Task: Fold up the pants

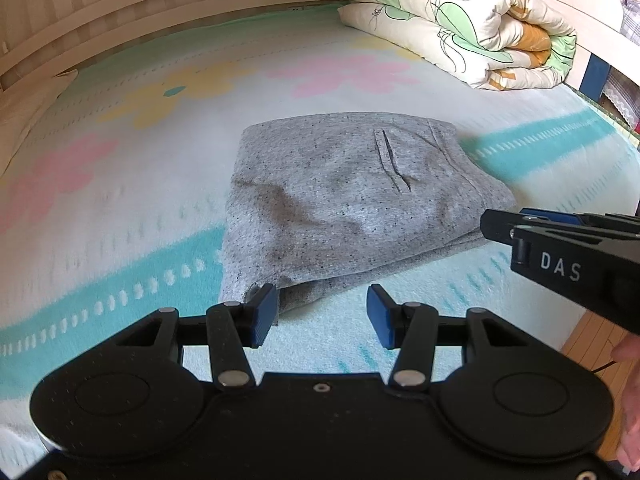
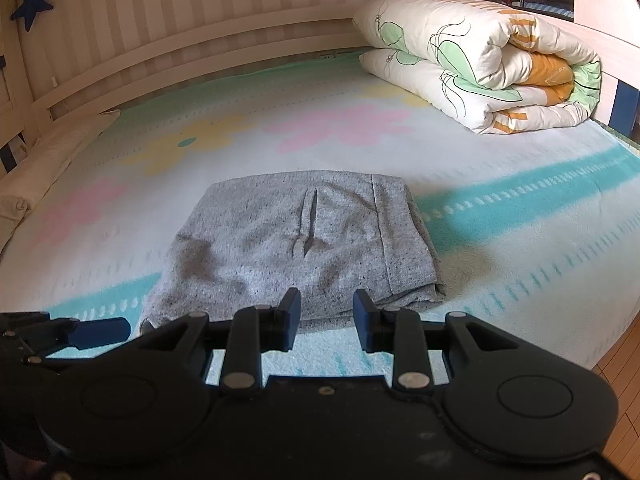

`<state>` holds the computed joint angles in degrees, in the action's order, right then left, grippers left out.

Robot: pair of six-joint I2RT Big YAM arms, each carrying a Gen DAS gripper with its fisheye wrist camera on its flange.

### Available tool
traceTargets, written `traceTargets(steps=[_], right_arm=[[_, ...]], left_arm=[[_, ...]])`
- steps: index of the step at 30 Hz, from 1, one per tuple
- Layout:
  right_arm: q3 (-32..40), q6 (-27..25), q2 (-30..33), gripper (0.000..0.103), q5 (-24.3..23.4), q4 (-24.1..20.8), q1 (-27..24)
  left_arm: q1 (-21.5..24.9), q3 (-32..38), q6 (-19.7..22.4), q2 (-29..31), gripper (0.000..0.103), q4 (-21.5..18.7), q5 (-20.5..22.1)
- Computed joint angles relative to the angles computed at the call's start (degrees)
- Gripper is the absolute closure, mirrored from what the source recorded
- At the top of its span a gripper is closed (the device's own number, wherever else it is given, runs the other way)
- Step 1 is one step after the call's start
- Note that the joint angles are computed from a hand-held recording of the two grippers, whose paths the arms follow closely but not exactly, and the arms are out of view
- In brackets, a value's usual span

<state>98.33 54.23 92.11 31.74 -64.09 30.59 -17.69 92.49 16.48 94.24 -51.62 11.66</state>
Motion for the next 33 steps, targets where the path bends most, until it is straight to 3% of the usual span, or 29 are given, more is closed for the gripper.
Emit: traceTargets(steps=[33], right_arm=[[0.5,-0.2,0.5,0.072,-0.5,-0.8,0.0]], left_arm=[[-0.1,0.0,0.3,0.0,0.046,-0.1,-0.5]])
